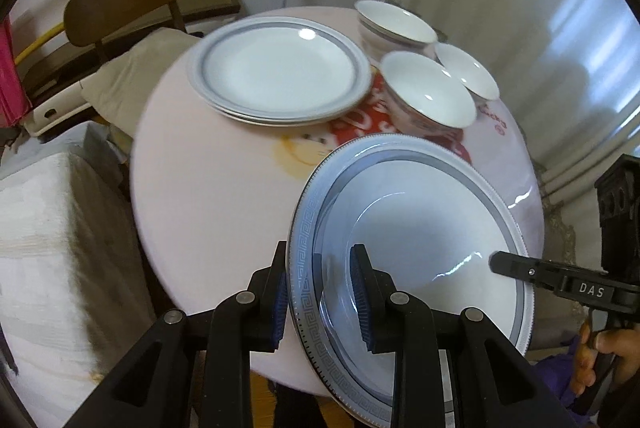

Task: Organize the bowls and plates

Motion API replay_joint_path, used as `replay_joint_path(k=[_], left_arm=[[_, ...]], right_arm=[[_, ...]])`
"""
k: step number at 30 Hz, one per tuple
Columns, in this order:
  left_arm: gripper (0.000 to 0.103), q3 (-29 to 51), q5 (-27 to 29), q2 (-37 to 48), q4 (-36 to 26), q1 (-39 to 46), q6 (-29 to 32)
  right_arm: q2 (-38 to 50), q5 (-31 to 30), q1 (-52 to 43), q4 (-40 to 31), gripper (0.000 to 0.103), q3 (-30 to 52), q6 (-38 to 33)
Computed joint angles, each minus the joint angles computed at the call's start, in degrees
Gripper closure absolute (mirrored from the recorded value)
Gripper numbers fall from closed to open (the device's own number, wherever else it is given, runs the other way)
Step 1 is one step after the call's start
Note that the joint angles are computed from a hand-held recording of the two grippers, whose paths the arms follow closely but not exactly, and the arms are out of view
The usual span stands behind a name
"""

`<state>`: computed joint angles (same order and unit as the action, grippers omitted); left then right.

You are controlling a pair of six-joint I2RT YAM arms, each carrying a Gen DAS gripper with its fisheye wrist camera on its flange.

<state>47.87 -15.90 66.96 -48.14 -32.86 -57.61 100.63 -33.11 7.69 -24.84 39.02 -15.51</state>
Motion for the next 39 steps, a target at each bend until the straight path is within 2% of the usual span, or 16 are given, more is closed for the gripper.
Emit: replay_joint_path(k=[7, 12, 16, 19, 21, 24, 29, 34, 39], left_arm=[[0.079, 0.3, -0.9, -7.2, -7.4, 4.7, 1.0], [0.079, 1.2, -1.0, -8.0, -8.1, 8.7, 3.7], [0.079, 1.2, 2.1, -6.4, -5.2, 14.6, 9.8], [0.079, 1.0, 5.9, -5.2, -2.0, 21.3, 17.5], [0.079, 1.6, 9.9, -3.4, 0.4, 27.2, 25.2], [0.079, 3.2, 16.4, -0.7, 2.5, 36.3, 36.4], [0.079, 8.5, 26.4, 7.2, 2.9, 49.7, 56.7], [0.079, 16.0, 31.6, 16.9, 1.9, 55.9, 68.8], [0.079, 23.5, 34.3, 25.9, 1.0, 57.9, 75.1]], right_arm=[[2.9, -1.2, 7.9, 0.7, 0.085, 4.5, 4.2], [6.8, -1.1, 11.3, -0.4, 0.085, 10.8, 5.2], [8.1, -0.3, 12.2, -0.8, 0.085, 13.5, 6.8], [8.1, 0.6, 13.5, 1.1, 0.085, 13.5, 10.4], [7.5, 1.3, 14.5, 3.3, 0.085, 12.6, 14.0], [7.2, 2.4, 16.6, 7.9, 0.084, 11.2, 21.0], [7.2, 7.5, 22.9, 17.2, 0.084, 9.8, 36.8], [9.2, 12.5, 27.6, 23.4, 0.084, 9.6, 49.3], [11.3, 17.0, 30.0, 25.3, 0.081, 10.3, 56.2]])
